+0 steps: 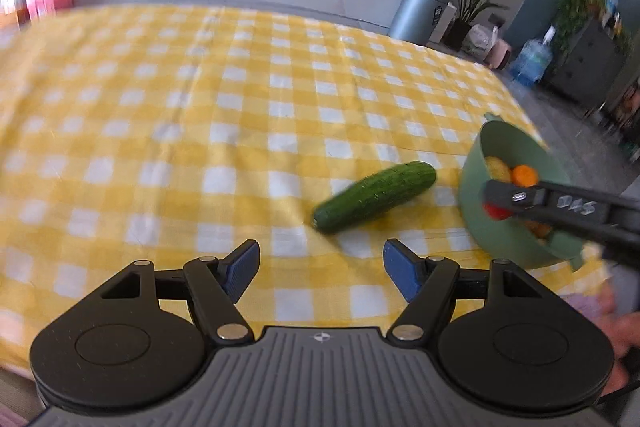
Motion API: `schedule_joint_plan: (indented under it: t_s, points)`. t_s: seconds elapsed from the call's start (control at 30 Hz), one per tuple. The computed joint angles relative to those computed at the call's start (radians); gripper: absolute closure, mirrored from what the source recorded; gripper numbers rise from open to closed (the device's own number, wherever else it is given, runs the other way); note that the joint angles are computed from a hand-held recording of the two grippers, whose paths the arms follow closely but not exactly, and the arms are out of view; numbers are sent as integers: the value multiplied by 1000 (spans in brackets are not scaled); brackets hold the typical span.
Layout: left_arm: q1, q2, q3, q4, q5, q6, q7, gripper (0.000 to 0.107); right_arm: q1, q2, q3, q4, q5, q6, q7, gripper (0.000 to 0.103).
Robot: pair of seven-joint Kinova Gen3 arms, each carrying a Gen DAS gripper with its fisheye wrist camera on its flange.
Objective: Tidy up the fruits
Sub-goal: 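Grasp the red cherry tomato with the right tool and lift it, then grasp the cucumber with the left tool while the right tool carries the tomato over the colander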
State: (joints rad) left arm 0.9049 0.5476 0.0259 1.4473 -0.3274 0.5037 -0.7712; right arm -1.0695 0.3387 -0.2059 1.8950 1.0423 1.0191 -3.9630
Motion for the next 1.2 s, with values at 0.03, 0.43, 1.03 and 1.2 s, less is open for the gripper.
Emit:
schedule_joint_plan:
  t_s: [0.03,0.43,1.03,1.2]
  points:
    - [39,6,-32,-17,-39,20,17,24,-9,-10,0,14,11,14,-6,80]
    - [113,143,-39,-232,-189,139,-144,24,-40,-115,-102,195,163,158,-311,80]
    - [64,397,17,-594,-21,302,-523,27,9,-162,-159,274,140,109,-380,80]
    - [39,460,30,-720,54,374,-592,30,32,-156,-148,277,127,56,-352,80]
